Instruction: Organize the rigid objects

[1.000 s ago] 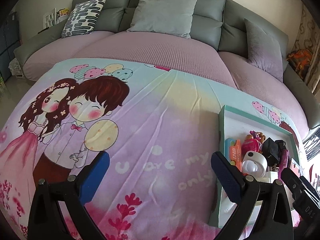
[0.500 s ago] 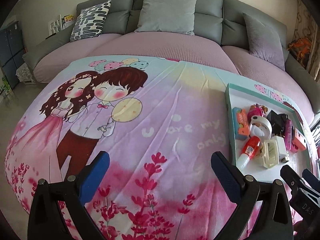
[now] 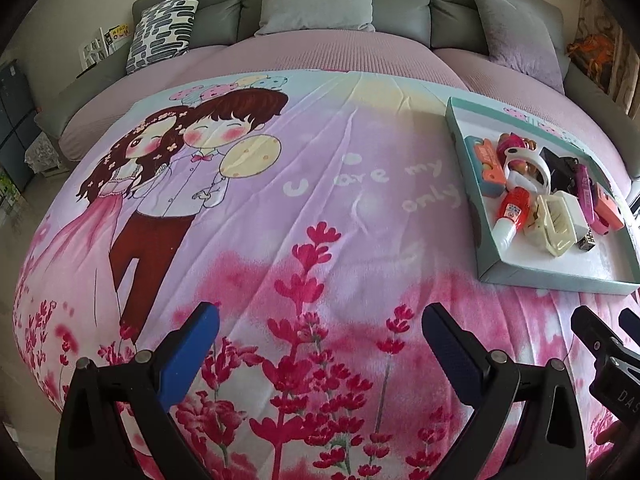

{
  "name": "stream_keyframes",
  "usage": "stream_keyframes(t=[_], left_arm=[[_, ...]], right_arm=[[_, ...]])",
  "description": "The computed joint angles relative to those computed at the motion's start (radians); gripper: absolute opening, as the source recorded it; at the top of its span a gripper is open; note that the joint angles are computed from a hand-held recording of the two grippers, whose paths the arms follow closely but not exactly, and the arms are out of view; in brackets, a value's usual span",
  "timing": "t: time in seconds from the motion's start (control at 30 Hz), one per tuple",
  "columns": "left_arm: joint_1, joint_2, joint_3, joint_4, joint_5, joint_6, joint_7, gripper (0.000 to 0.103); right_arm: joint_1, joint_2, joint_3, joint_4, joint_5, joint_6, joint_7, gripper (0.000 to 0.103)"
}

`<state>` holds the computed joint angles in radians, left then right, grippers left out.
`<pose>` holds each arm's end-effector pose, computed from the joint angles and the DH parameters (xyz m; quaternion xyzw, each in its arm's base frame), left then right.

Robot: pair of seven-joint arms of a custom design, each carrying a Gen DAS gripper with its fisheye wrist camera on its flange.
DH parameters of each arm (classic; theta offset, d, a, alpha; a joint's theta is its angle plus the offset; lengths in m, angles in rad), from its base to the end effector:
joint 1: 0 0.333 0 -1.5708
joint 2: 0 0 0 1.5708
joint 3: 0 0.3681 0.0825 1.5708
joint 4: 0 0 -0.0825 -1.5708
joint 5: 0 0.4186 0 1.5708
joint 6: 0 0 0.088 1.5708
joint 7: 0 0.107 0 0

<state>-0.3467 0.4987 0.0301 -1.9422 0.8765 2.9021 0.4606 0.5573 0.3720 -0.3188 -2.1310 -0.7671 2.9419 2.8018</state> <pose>0.6419 -0.2608 0.2789 -0.6693 0.6862 -0.1899 0.2124 0.6058 0.2030 0.2947 -0.5996 0.7495 -0.2140 0.1814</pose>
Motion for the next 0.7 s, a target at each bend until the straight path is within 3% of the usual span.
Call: stream_keyframes(t=[0.33, 0.7], left_arm=[[0.026, 0.028, -0.025, 0.006, -0.062, -0.02, 0.056, 0.101], [0.023, 0.046, -0.016, 0.006, -0.115, 0.003, 0.108, 0.101]], right_arm=[[-0.02, 0.036, 0.027, 0.001, 0.125, 0.007, -0.098, 0.103], [0.043, 0.056, -0.033, 0.013, 0.182, -0.001, -0.129, 0.103]])
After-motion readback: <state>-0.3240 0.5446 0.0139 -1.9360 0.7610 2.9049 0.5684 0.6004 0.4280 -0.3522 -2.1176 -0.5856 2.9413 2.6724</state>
